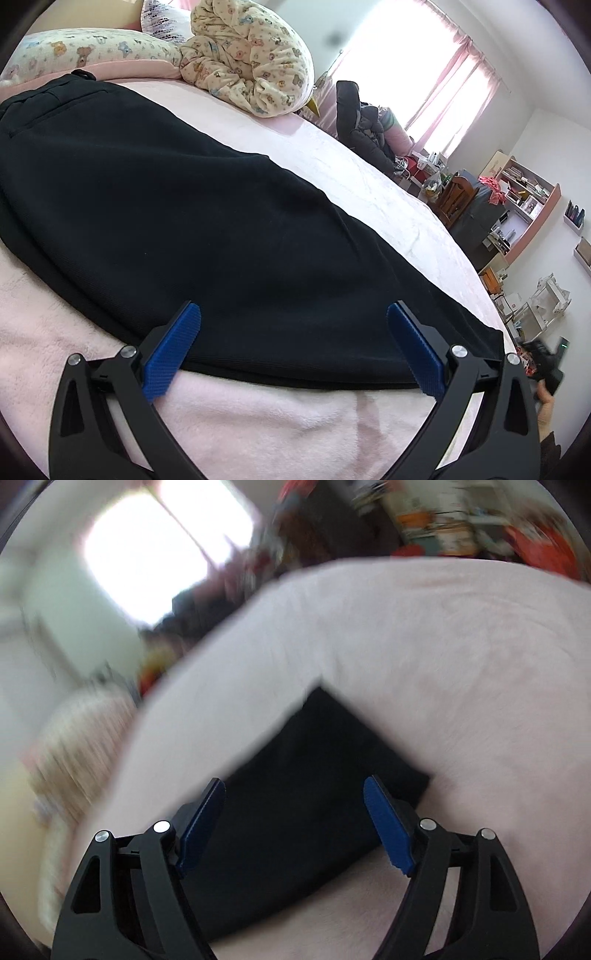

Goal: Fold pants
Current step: 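Move the right gripper to the trouser hem end and grasp it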

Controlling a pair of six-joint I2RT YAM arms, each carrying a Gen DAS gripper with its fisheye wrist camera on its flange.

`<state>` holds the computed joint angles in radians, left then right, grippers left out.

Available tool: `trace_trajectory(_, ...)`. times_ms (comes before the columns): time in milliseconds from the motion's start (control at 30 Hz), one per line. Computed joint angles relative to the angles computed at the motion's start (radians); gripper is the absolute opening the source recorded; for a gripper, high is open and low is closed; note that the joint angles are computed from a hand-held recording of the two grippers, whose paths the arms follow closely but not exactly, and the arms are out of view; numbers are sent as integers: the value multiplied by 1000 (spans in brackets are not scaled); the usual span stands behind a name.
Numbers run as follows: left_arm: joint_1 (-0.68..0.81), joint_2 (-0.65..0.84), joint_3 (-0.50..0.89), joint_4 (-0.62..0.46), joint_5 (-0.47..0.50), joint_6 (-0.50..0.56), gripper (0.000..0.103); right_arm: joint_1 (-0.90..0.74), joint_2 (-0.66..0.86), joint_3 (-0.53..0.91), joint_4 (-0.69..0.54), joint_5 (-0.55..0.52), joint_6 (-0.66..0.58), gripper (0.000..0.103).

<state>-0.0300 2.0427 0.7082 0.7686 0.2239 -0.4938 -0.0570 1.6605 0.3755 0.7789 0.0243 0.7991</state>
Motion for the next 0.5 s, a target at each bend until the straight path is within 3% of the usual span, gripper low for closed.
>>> trace_trajectory(33, 1, 1, 0, 3, 3, -1, 101, -32, -30, -86, 124, 8, 82, 80)
trace_trajectory(100, 0, 1, -2, 9, 4, -5, 101, -102, -25, -164, 248, -17, 179, 80)
trace_trajectory(167, 1, 5, -2, 15, 6, -6, 101, -189, 1, -190, 273, -96, 252, 79)
trace_trajectory(267, 3, 11, -1, 22, 10, -6, 101, -262, 113, -181, 350, -222, 296, 60)
trace_trajectory(333, 3, 12, 0, 21, 9, -6, 101, -287, 175, -157, 376, -284, 308, 56)
trace_trajectory(400, 4, 13, -1, 23, 11, -6, 101, -281, 178, -128, 315, -293, 288, 55)
trace_trajectory(500, 4, 14, -1, 26, 11, -7, 101, -196, 69, -79, 58, -191, 223, 55)
